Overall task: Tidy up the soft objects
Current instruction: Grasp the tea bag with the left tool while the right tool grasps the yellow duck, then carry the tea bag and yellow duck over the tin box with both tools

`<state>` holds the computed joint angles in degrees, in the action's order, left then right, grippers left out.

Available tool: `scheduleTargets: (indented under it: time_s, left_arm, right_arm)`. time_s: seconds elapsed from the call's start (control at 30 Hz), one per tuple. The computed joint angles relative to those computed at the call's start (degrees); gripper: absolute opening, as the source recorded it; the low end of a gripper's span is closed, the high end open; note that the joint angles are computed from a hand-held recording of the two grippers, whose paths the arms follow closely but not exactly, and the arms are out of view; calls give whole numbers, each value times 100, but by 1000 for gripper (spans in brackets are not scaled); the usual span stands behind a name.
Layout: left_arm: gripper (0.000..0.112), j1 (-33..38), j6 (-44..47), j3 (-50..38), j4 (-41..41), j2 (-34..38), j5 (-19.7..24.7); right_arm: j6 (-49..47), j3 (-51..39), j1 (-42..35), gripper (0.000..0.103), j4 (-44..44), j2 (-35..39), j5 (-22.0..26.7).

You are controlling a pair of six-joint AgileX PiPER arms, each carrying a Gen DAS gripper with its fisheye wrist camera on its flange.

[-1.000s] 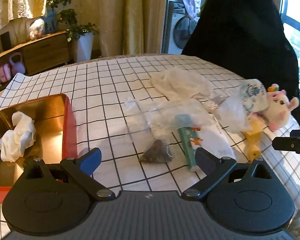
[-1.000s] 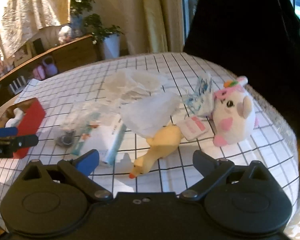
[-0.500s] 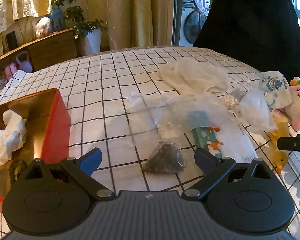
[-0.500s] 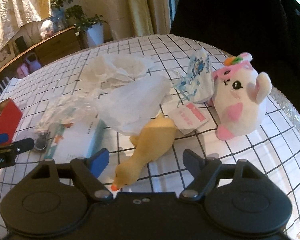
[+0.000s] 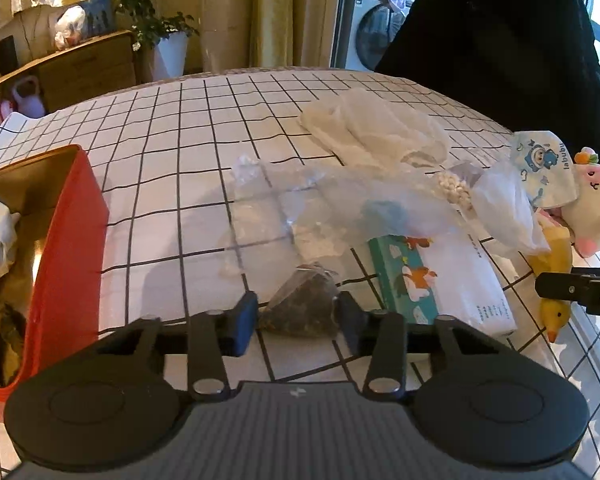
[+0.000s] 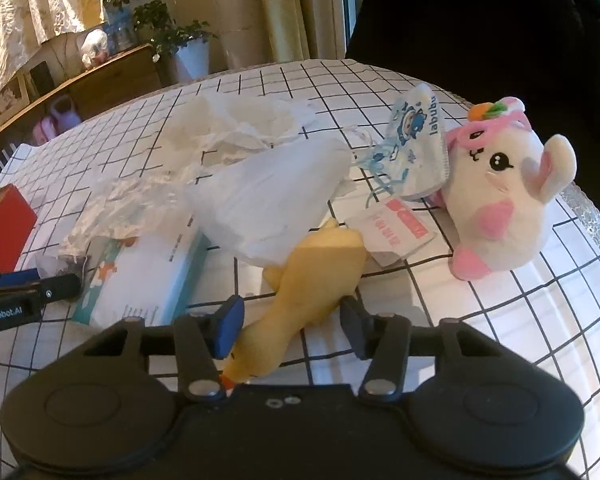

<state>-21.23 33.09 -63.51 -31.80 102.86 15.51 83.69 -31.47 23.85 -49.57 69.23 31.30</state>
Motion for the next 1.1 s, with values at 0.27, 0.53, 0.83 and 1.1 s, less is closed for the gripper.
scheduleTargets:
  time_s: [0.27,0.53,0.83,1.1]
  left_arm:
    - [20,59,225,-32,-206,-5,118]
    - [18,176,744,77,-745,-168,176]
    - [18,328,770,227,-824,-529,407]
    - [18,518,826,353,-883,-1018,839]
  right_arm:
    - [85,8,124,31,0,-128,163]
    - [358,112,204,9,44,-427,266]
    - [958,155,1120,8,-190,-1060,1362]
    - [984,-226,2454,8,-23,-1584,2679]
